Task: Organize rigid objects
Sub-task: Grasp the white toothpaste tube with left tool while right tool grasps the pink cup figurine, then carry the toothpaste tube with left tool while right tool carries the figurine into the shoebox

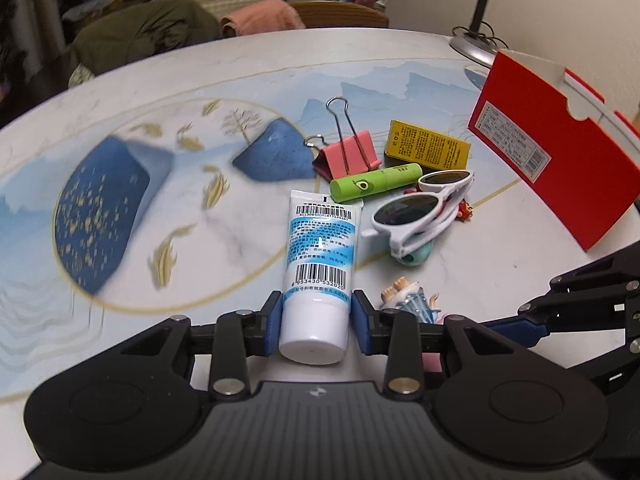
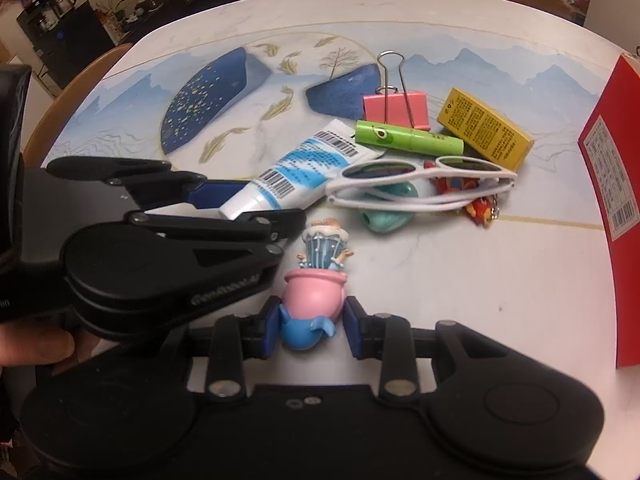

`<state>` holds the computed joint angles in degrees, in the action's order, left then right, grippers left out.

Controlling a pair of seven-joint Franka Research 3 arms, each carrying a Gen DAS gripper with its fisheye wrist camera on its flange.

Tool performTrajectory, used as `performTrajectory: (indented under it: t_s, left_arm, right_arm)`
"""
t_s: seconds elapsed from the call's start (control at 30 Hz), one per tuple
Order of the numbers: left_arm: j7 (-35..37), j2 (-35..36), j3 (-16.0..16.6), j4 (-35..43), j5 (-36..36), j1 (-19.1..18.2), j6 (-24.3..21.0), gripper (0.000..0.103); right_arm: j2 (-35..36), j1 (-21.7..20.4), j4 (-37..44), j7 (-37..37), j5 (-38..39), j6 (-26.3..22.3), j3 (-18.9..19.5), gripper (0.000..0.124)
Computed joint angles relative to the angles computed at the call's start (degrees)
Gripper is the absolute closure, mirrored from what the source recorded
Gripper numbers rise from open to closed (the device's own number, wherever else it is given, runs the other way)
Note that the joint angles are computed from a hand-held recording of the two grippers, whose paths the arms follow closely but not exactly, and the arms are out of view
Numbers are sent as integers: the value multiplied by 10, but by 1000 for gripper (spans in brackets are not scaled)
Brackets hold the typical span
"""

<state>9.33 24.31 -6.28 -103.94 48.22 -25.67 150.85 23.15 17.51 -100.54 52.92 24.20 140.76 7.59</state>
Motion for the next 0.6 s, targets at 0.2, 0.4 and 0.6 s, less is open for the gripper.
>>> performTrajectory:
  t_s: [0.2, 0.4, 0.6]
  left_arm:
    - [-69, -22, -3, -17, 0, -14, -26, 68]
    - [-131, -40, -18, -25, -6, -20, -58, 68]
    - [-187, -51, -28, -11, 15, -34, -107, 69]
  right_arm:
    - [-17, -21, -10, -41, 24, -36, 2, 92]
    - [-34, -39, -12, -86, 41, -68, -5, 92]
    - [-53, -59, -7, -140, 61, -95, -14, 92]
